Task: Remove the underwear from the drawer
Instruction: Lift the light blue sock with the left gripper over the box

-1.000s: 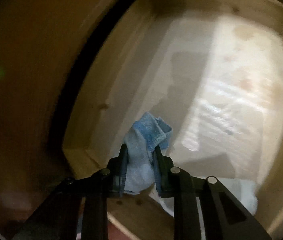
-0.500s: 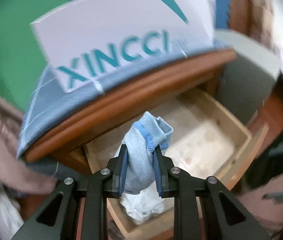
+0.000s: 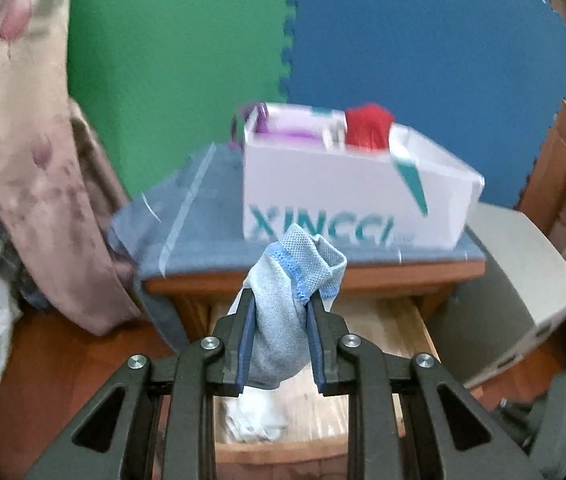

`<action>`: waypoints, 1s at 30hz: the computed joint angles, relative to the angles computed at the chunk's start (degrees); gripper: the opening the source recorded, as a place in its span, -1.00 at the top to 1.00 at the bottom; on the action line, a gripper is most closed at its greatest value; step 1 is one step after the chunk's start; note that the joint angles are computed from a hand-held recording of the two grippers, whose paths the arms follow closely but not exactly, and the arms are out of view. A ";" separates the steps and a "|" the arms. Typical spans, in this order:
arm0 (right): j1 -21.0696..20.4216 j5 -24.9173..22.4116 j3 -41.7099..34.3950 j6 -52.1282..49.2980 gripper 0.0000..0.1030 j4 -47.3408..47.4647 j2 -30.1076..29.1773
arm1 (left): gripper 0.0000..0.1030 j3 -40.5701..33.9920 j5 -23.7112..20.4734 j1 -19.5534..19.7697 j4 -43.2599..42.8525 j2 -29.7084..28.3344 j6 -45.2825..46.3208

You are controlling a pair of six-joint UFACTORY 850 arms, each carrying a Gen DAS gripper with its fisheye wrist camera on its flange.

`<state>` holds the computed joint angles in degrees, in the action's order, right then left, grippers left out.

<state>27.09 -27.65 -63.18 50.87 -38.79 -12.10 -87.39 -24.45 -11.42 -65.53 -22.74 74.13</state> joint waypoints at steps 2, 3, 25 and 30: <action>0.40 -0.40 -0.04 0.36 -0.07 -1.03 -0.01 | 0.58 -1.36 1.27 -0.54 1.55 0.74 -2.49; 0.50 -0.43 -0.06 0.29 -0.07 -1.17 0.02 | 0.58 -2.36 1.86 -0.95 3.07 0.85 -4.60; 0.78 0.03 0.42 -0.15 -0.07 -1.57 0.33 | 0.58 -20.35 7.31 -6.81 37.57 -6.45 -41.87; 0.63 0.23 0.46 -0.13 -0.07 -1.14 0.55 | 0.58 -24.12 6.91 -7.86 46.26 -8.87 -49.27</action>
